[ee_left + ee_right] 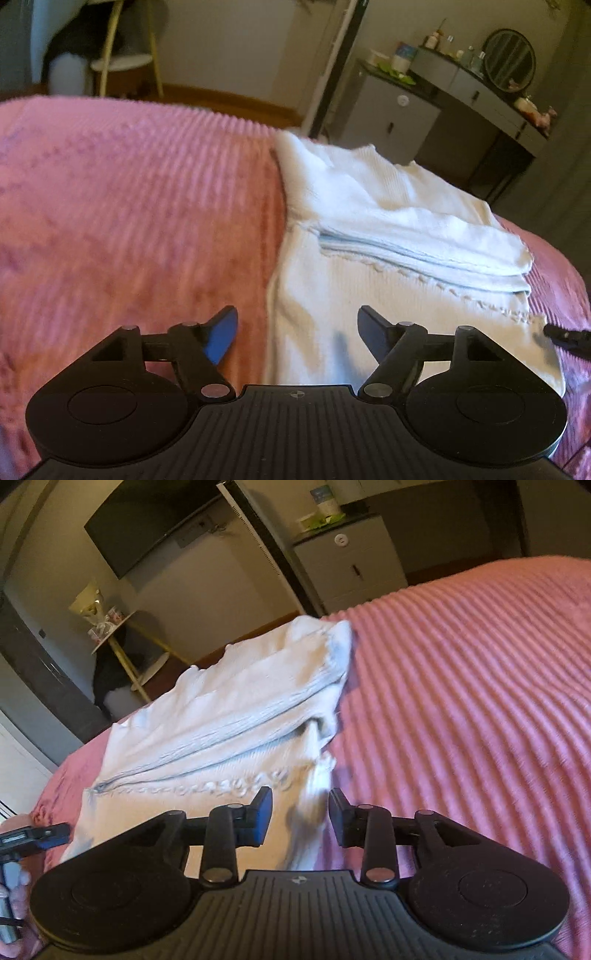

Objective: Fold small clothes
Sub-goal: 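Lay the hem over the collar with both grippers and release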

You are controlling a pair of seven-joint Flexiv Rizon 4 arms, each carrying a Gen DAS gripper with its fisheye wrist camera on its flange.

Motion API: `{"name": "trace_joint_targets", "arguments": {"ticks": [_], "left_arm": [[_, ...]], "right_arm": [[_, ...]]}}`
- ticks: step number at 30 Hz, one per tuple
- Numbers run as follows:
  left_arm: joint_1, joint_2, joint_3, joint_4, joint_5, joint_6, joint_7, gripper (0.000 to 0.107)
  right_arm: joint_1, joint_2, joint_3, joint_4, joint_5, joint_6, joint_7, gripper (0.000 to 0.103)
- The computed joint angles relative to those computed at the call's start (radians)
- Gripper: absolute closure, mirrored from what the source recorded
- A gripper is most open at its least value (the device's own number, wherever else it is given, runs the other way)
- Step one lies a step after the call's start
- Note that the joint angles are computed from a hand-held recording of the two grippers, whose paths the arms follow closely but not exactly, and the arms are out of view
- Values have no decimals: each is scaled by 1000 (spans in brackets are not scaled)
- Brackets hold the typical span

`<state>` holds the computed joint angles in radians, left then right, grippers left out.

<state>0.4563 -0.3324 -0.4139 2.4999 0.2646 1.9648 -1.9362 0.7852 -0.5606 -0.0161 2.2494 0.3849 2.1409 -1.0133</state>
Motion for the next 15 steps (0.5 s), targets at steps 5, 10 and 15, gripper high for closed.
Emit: {"name": "trace_joint_targets", "arguments": {"ticks": [5, 10, 15], "left_arm": [[15, -76, -54, -64, -28, -46, 4, 44], [-60, -82, 1, -92, -111, -106, 41, 60], [-23, -85, -42, -78, -144, -101, 54, 88]], "right_arm": [[3, -1, -10, -28, -25, -52, 4, 71], [80, 6, -103, -37, -7, -143, 25, 72], [153, -16, -178, -16, 3, -109, 28, 96]]}}
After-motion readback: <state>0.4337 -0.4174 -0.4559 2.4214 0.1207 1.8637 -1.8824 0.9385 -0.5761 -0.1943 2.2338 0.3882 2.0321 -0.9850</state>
